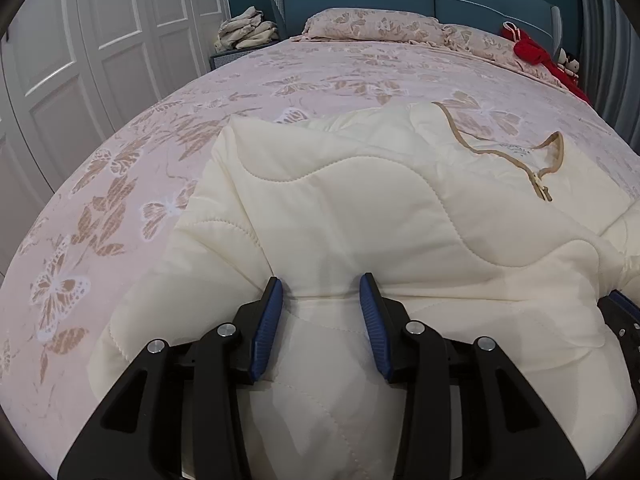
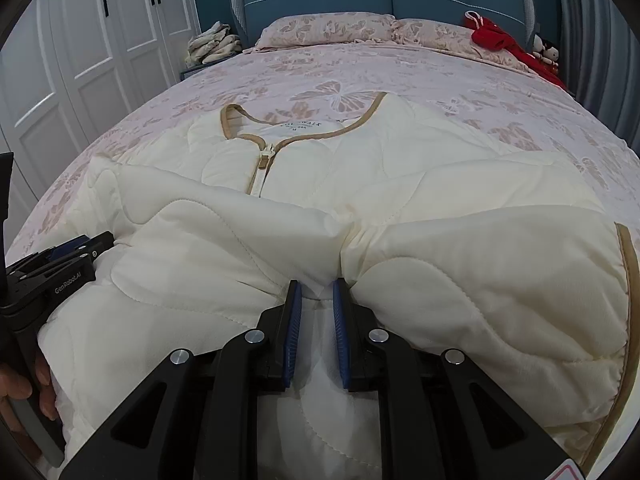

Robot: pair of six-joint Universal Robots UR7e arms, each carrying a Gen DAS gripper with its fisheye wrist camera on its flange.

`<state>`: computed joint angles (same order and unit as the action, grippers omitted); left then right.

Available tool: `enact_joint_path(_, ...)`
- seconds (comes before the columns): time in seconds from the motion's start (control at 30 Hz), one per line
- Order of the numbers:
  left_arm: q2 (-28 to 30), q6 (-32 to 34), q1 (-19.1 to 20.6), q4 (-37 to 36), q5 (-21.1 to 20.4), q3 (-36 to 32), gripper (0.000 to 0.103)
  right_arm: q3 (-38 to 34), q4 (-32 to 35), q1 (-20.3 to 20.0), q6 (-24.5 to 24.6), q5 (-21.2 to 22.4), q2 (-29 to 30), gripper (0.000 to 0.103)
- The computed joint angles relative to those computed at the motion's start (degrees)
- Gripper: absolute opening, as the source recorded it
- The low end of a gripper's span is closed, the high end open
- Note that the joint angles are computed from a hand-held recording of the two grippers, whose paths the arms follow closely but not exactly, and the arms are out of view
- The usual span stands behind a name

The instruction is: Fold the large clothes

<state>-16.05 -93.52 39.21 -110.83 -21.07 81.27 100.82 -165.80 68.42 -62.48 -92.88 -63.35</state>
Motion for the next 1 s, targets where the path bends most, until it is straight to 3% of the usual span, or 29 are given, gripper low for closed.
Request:
enact_joint_path(0.2, -0.23, 1.26, 0.02, -1.51, -0.61, 0.18, 0.039, -0.33, 1.09, 0.05, 0.38, -0.15, -0.1, 0.012)
enact_joint_path(0.27, -2.14, 4.17, -0.45, -6.68, -2.32, 2.39, 0.044, -1.99, 5.69, 0.26, 1.93, -0.38, -0.55, 0.014)
enact_joint_path(0.3, -3.91, 5.11, -1.02, -9.41, -3.61, 4.27, 0.051, -3.63, 9.84, 0.69, 3.74, -1.18, -0.94, 0.015)
enact_joint_path(0.37, -7.22, 5.84, -2.64, -13.55, -3.9, 8.19, 0.061, -5.9, 15.95, 1.66, 6.77, -2.92, -2.08, 0.029)
enact_joint_path(0.43, -10.88, 6.85, -4.16, -16.31, -1.66, 11.73, 0.078, -5.96, 16.51, 2.31, 7.31, -1.87, -3.76, 0.048)
enact_joint_path(0.53, -13.92, 4.85, -3.18, -10.75, 2.08, 10.57, 0.083, -7.84, 17.92, 4.59, 8.09, 1.77, -3.61, 0.054)
enact_joint_path(0.6, -13.83, 8.79, -0.83, -13.24, 2.56, 8.32, 0.084, -11.23, 21.34, 6.7, 10.43, 1.87, -1.04, 0.054)
enact_joint_path(0.73, -9.38, 18.64, 5.63, -17.63, -1.34, -0.01, 0.083, -19.68, 26.9, 10.54, 16.01, 1.82, 7.63, 0.054)
enact_joint_path(0.9, -4.01, 17.71, 9.87, -12.85, -2.19, -5.61, 0.08, -29.9, 28.51, 13.4, 21.75, -3.49, 19.81, 0.054)
enact_joint_path(1.0, -2.38, 18.17, 10.0, -15.25, 1.22, -4.71, 0.088, -33.3, 29.19, 13.79, 22.82, -5.71, 24.12, 0.05)
